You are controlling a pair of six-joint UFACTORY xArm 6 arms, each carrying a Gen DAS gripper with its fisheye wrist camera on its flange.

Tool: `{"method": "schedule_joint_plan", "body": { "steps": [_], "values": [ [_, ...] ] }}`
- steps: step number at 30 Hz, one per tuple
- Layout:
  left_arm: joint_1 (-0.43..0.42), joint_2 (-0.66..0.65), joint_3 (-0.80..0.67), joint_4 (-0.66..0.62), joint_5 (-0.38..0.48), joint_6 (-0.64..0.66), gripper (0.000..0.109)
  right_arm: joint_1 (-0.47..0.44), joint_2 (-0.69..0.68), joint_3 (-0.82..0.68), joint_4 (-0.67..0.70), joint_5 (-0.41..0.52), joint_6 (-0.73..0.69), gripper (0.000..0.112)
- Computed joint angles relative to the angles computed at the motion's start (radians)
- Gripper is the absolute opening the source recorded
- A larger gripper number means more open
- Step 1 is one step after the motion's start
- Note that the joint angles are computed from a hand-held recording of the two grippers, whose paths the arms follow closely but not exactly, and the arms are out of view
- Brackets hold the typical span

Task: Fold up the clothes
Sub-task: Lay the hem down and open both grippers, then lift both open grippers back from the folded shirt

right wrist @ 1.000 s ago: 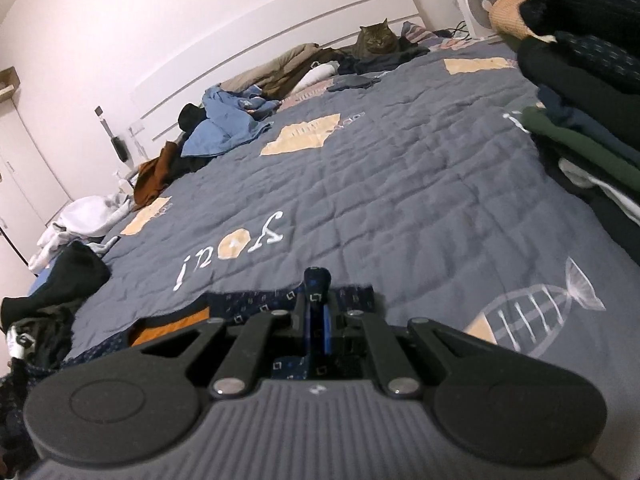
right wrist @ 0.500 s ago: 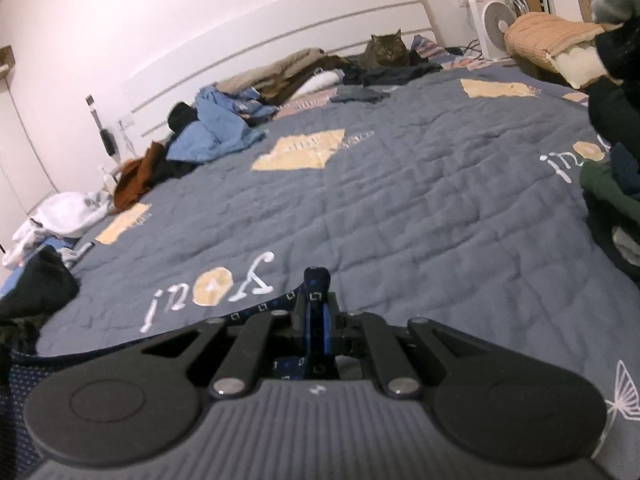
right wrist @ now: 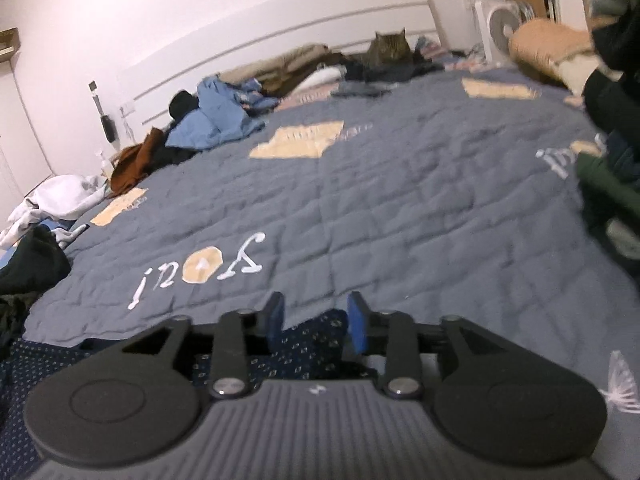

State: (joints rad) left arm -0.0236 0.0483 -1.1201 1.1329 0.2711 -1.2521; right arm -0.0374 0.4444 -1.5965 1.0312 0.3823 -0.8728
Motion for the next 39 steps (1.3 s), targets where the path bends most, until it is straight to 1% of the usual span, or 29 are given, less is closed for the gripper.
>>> {"method": "schedule_joint_plan", "body": {
  "steps": [2,5,7,9,12,14,17,24,29,32,34,39],
  "values": [
    [-0.007,-0.063,0.049,-0.007,-0.01,-0.017,0.043,-0.01,-0.058,0.051,0.016,0.019,-0.02,0.042],
    [-0.034,-0.158,0.134,-0.085,-0.025,0.03,0.044,-0.035,-0.154,0.137,0.006,0.089,0.0,0.042],
    [-0.065,-0.213,0.186,-0.121,-0.014,0.058,0.044,-0.052,-0.228,0.208,0.006,0.137,0.011,0.042],
    [-0.102,-0.273,0.244,-0.144,-0.002,0.056,0.044,-0.065,-0.307,0.294,0.016,0.166,0.001,0.042],
    [-0.165,-0.352,0.313,-0.121,0.028,0.012,0.047,-0.084,-0.426,0.422,0.041,0.214,-0.024,0.042],
    [-0.213,-0.398,0.35,-0.112,0.052,-0.009,0.047,-0.095,-0.497,0.498,0.051,0.244,-0.039,0.042],
    [-0.279,-0.462,0.401,-0.099,0.077,-0.073,0.047,-0.105,-0.59,0.592,0.056,0.271,-0.049,0.042],
    [-0.419,-0.557,0.483,-0.059,0.191,-0.223,0.049,-0.13,-0.784,0.803,0.115,0.321,-0.089,0.042],
    [-0.499,-0.624,0.545,-0.033,0.259,-0.303,0.052,-0.127,-0.893,0.905,0.091,0.299,-0.101,0.042],
    [-0.542,-0.648,0.565,-0.039,0.297,-0.313,0.055,-0.13,-0.954,0.958,0.091,0.294,-0.118,0.042],
    [-0.571,-0.665,0.577,-0.043,0.322,-0.312,0.055,-0.136,-0.99,0.989,0.086,0.298,-0.126,0.042],
    [-0.622,-0.716,0.618,-0.043,0.356,-0.34,0.056,-0.152,-1.049,1.044,0.056,0.309,-0.133,0.042]
  ]
}}
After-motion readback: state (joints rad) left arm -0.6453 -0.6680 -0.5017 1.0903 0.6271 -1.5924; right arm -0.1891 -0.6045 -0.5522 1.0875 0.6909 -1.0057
